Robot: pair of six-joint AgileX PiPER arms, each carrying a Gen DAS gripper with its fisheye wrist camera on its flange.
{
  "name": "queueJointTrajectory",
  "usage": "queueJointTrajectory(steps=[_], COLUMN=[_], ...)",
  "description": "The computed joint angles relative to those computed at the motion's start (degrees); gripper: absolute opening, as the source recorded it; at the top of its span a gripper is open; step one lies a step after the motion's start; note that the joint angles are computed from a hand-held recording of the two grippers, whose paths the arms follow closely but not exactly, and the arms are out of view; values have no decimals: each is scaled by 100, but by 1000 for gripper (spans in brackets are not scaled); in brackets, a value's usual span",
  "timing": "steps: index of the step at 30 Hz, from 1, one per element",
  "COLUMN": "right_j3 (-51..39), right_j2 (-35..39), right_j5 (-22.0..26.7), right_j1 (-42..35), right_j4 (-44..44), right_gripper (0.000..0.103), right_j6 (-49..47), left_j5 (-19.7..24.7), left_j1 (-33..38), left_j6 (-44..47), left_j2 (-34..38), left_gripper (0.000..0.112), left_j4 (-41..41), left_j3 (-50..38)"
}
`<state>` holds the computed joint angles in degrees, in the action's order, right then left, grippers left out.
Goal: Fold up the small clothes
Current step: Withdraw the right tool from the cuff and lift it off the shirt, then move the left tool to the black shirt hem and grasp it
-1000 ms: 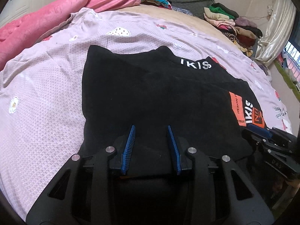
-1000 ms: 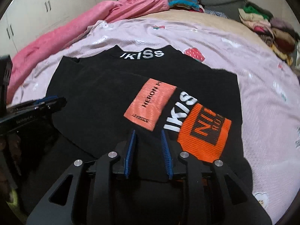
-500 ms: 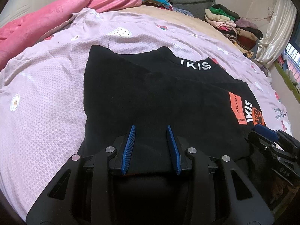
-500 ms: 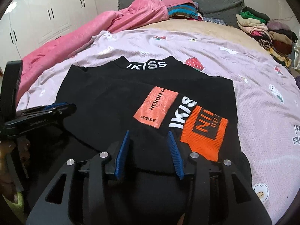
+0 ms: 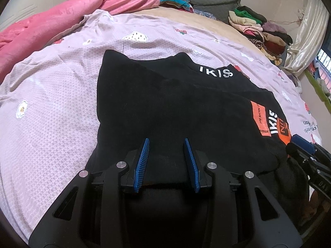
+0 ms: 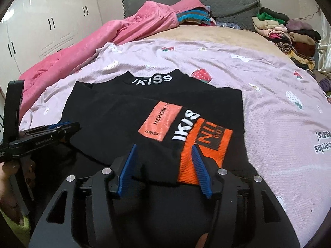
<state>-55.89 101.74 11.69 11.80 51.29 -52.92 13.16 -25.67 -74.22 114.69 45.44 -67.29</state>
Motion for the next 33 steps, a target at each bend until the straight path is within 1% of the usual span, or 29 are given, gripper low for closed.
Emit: queueJointTrajectory(steps=[3, 7, 11, 16, 17, 20, 22, 23, 25, 26, 27, 28, 29, 30, 31, 33], right_j3=[70, 136, 217, 284, 306, 358, 387, 396, 430, 442, 461, 488, 509, 530, 561, 611], right_j2=[-105, -213, -338, -458, -489, -566, -619, -639, -695, -726, -758, -797, -830, -864, -899, -988], right_j5=[-4, 11, 25, 58, 73, 71, 88, 93, 117, 115, 112, 118, 138, 136, 122, 176], right_j1=[-64, -149, -212, -275, -290, -311, -329, -334, -353, -357, -361, -372, -400, -410, -413, -466], right_j4=[132, 319, 538, 679, 743, 872, 964, 982, 1085, 1091, 1110, 1196, 1311, 1373, 1440, 1626], right_gripper=[56, 60, 63, 65, 66, 68, 68, 70, 74, 76, 76, 78, 81, 84, 87, 88], right_j6=[-133, -288, -504, -643, -707, -828, -919, -931, -1028, -1028, -1040, -1119, -1235, -1287, -1342, -1495], left_j5=[-59, -11, 7, 99, 121, 207, 260, 320, 369, 402, 451, 537, 639, 804, 845, 747], left_j1=[20, -38, -91, -197, -221, -286, -334, -376, -429, -455, -482, -521, -561, -618, -635, -594], left_j6=[-5, -226, -359, -803, -923, -1163, -1415, -1560, -1802, -1916, -2016, -2148, -2257, -2522, -2663, -2680], left_j2=[-50, -155, -290, -470, -513, -653, -766, -826, -931, -984, -1039, -1086, -1116, -1178, -1227, -1352], left_gripper=[28, 28, 34, 41, 44, 47, 53, 58, 61, 65, 73, 77, 88, 93, 93, 93], left_j4=[-28, 151, 251, 617, 721, 933, 1172, 1302, 1514, 1602, 1678, 1782, 1854, 2054, 2160, 2132], left_j3=[67, 132, 230, 383, 418, 515, 599, 638, 722, 761, 792, 819, 826, 869, 910, 997])
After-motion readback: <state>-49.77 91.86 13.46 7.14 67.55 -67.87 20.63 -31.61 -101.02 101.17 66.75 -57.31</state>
